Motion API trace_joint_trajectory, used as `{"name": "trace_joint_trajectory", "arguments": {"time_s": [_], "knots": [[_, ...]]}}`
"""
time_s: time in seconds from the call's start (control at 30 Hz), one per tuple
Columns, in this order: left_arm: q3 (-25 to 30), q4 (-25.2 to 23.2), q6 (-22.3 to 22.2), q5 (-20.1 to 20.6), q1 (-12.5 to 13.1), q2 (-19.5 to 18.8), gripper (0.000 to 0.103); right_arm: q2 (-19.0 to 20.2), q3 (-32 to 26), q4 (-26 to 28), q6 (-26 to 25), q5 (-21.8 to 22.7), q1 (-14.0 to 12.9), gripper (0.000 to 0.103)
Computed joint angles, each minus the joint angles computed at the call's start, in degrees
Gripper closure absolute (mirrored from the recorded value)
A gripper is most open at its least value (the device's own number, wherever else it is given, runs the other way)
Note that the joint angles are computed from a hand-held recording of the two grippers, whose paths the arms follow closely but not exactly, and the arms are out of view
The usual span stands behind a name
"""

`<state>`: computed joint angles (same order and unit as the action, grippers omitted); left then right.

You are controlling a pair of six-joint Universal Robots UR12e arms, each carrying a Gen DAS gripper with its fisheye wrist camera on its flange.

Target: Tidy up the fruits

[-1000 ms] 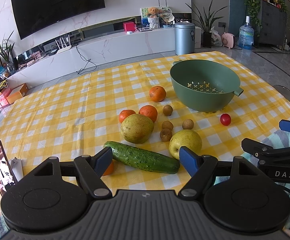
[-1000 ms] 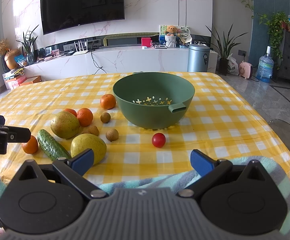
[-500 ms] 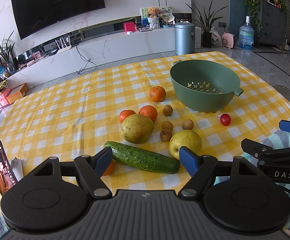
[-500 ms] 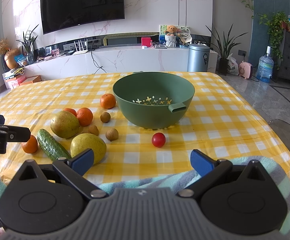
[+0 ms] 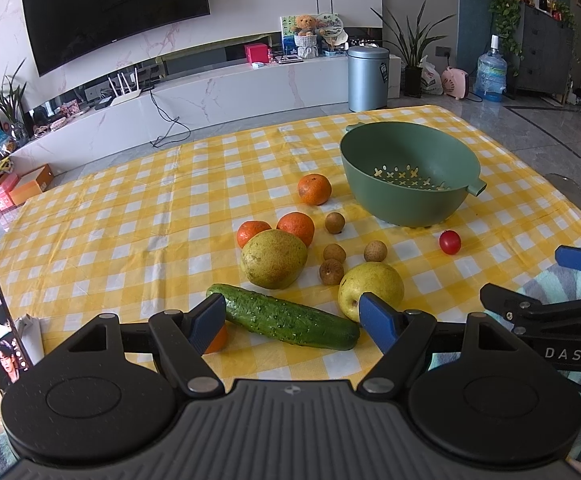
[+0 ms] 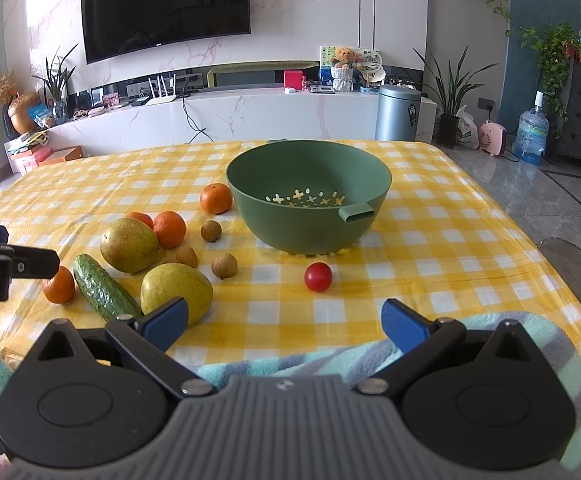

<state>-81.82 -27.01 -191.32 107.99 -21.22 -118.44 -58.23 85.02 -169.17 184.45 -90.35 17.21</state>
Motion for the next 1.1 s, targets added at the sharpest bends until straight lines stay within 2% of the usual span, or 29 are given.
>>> {"name": "trace_joint_trajectory", "arguments": {"time_s": [0.1,0.3,0.43,0.57,0.7,0.9,1.1], "knots": [[0.29,-0.51,-0.36,-0.81,0.36,0.03,0.019,0.31,-0.68,1.54,0.19,-0.17,-0.08,0.004],[0.85,-1.31,-0.33,-2.76,1.57,-0.06,0.027,1.05,-2.16,3.55,2.25,3.68,-0.41,0.005],[1.46,-2.82,-2.38,-5.18,2.78,-0.3,0.029,1.99,-4.0,5.55,2.3,7.32,-0.55,0.017],[1.69,-2.14,-1.86,-7.79,3.72,-0.82,0.029,3.33,-6.42,8.17,3.85,10.62,-0.73,0.02],[2.99,-3.48,-0.85,-10.01,4.5,-1.91,0.029,4.89,-9.27,11.46,4.54,12.6,-0.56,0.024],[4.84,-4.47,1.23,-11.57,5.29,-3.83,0.028,7.67,-13.62,16.42,6.44,14.51,-0.22,0.025],[5.81,-3.86,1.91,-12.21,6.07,-5.54,0.022,9.17,-15.55,19.1,7.79,16.2,-0.24,0.025]]}}
